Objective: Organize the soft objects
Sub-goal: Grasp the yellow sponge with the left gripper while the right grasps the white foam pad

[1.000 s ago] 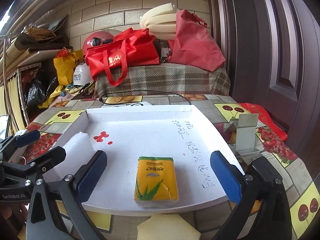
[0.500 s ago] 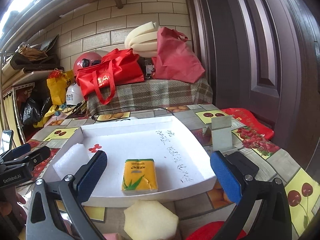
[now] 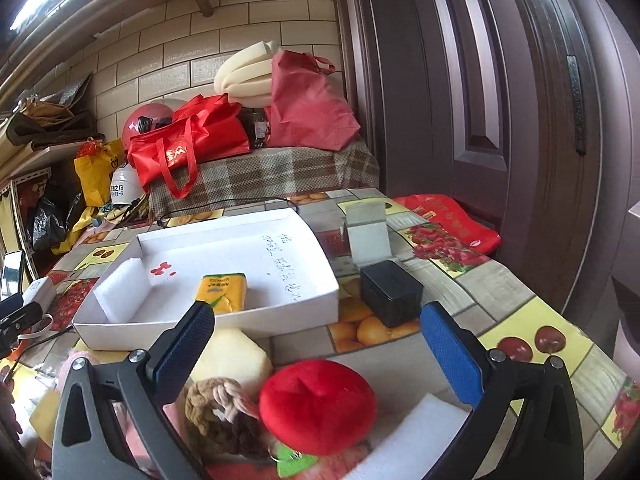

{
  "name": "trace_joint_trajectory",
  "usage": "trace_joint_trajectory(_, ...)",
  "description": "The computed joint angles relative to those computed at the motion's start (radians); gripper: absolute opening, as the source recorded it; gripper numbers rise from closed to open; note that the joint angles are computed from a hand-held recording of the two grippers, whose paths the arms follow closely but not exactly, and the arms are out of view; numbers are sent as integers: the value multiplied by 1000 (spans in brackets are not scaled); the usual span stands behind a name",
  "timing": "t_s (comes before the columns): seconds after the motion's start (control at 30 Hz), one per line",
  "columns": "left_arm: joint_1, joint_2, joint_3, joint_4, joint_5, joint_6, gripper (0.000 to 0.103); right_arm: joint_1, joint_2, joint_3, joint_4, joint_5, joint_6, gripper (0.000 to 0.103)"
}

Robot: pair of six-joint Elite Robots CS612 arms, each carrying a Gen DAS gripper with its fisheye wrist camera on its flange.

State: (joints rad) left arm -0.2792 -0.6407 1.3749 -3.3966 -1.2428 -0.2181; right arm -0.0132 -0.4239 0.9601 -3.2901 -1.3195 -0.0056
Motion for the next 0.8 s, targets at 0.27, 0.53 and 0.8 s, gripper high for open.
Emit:
trace_joint_trajectory(0.27, -17, -63, 97, 95, -94, 26, 103, -35, -70, 95, 200, -52, 37, 103)
trace_joint_trajectory(0.53, -39, -73, 97, 196, -119, 106, 103, -45, -107, 130, 382, -13, 14, 103)
trace_joint_trajectory(0.8, -25, -60, 37, 396, -151, 65, 98, -1, -79, 57, 514, -145, -95, 103)
